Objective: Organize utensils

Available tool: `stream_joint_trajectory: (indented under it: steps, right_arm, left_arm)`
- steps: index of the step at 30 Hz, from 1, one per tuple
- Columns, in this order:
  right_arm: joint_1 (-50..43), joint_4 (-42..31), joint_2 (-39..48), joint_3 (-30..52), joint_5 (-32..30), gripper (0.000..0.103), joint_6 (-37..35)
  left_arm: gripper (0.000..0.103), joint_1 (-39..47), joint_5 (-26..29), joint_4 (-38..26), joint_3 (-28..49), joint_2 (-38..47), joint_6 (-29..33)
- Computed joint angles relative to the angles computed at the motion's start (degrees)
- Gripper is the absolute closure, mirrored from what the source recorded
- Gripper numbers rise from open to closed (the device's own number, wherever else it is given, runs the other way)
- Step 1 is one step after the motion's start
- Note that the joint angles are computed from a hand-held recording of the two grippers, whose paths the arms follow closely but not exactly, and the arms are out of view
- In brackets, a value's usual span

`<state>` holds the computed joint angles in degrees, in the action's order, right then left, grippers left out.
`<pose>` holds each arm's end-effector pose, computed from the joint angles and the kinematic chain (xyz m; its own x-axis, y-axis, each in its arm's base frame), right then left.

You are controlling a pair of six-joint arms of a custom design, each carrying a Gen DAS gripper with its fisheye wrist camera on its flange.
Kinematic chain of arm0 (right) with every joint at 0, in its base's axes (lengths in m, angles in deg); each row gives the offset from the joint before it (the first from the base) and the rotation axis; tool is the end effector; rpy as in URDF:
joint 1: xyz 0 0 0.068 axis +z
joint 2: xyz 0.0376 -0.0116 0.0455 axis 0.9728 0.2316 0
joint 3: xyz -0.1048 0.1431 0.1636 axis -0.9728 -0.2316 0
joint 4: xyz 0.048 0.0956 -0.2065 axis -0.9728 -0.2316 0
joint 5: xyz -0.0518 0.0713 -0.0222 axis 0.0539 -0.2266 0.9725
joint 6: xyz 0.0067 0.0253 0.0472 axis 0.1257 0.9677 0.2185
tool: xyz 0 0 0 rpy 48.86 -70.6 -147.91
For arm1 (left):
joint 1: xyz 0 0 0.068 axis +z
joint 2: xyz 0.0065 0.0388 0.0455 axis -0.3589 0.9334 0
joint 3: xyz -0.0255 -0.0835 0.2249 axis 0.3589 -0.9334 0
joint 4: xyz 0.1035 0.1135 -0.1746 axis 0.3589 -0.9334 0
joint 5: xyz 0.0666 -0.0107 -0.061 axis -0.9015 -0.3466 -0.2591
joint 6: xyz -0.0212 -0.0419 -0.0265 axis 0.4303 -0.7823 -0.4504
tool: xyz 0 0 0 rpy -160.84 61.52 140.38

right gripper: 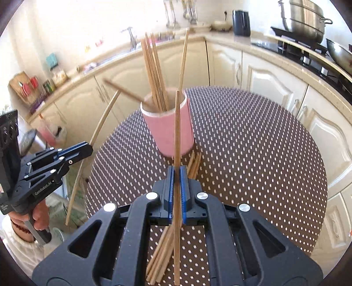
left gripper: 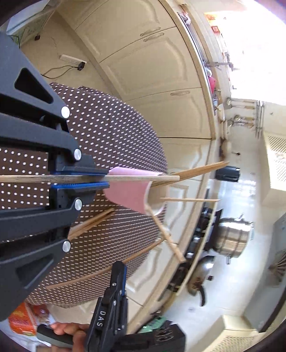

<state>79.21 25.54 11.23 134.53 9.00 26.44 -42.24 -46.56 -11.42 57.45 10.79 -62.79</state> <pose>0.1860 0.0155 0.2742 -0.7187 0.0843 -0.6902 -0.0985 0.9703 0.2211 0.2891 -0.1225 0.2553 -0.5937 0.2348 -0.7697 0.5442 0.8217 -0.1691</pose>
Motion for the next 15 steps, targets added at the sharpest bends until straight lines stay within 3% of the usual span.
stream_joint_trajectory:
  steps: [15]
  right_arm:
    - [-5.0, 20.3, 0.7, -2.8, -3.4, 0.097, 3.9]
  left_arm:
    - [0.097, 3.3, 5.3, 17.1, 3.4, 3.3, -11.6]
